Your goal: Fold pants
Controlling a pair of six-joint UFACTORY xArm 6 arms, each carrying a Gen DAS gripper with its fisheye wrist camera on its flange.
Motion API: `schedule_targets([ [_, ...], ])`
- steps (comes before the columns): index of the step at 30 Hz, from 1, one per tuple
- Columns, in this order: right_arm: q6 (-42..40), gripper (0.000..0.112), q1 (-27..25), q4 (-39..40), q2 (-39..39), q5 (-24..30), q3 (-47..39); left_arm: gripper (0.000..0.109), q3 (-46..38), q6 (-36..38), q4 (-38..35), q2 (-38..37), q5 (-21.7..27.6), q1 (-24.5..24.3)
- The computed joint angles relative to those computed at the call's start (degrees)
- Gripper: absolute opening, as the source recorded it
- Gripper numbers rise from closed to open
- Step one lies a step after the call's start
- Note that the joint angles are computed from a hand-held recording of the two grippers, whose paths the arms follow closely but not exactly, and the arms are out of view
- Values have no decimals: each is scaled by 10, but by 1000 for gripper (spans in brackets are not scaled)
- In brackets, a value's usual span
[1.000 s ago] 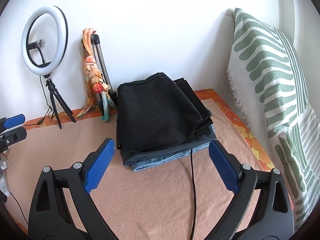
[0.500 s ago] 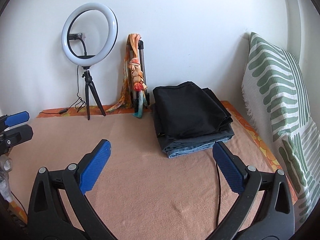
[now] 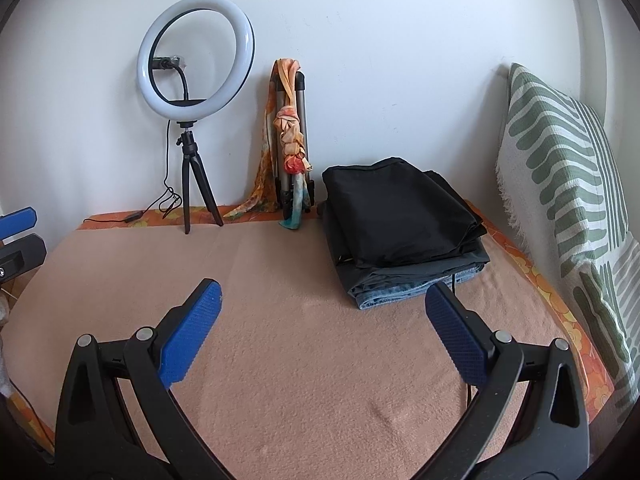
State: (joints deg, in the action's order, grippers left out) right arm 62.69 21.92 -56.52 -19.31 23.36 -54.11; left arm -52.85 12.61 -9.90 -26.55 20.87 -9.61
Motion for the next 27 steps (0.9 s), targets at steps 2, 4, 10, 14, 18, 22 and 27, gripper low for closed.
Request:
schedule_targets([
  [2,1,103,-1,-2,-1,-1,4,103,7,-24,52,0,-16,-1],
  [4,0,103,0,-3,-1,1,6,103,12,-45,91,-1,-26,-2],
  [10,-3,103,3,-5,0,2,7,103,11,-75,119,1,-13,-4],
  [14,-3,103,3,-7,1,0,7,103,11,-78,112,1,-9,-2],
  [18,7,103,4,-11,1,6,5,103,8,-87,114,2,-4,2],
  [22,7,103,3,-10,2,7,5,103,10,-89,115,-1,-8,3],
  [27,6,103,4,-9,2,7,5,103,11,-87,118,-2,-8,4],
])
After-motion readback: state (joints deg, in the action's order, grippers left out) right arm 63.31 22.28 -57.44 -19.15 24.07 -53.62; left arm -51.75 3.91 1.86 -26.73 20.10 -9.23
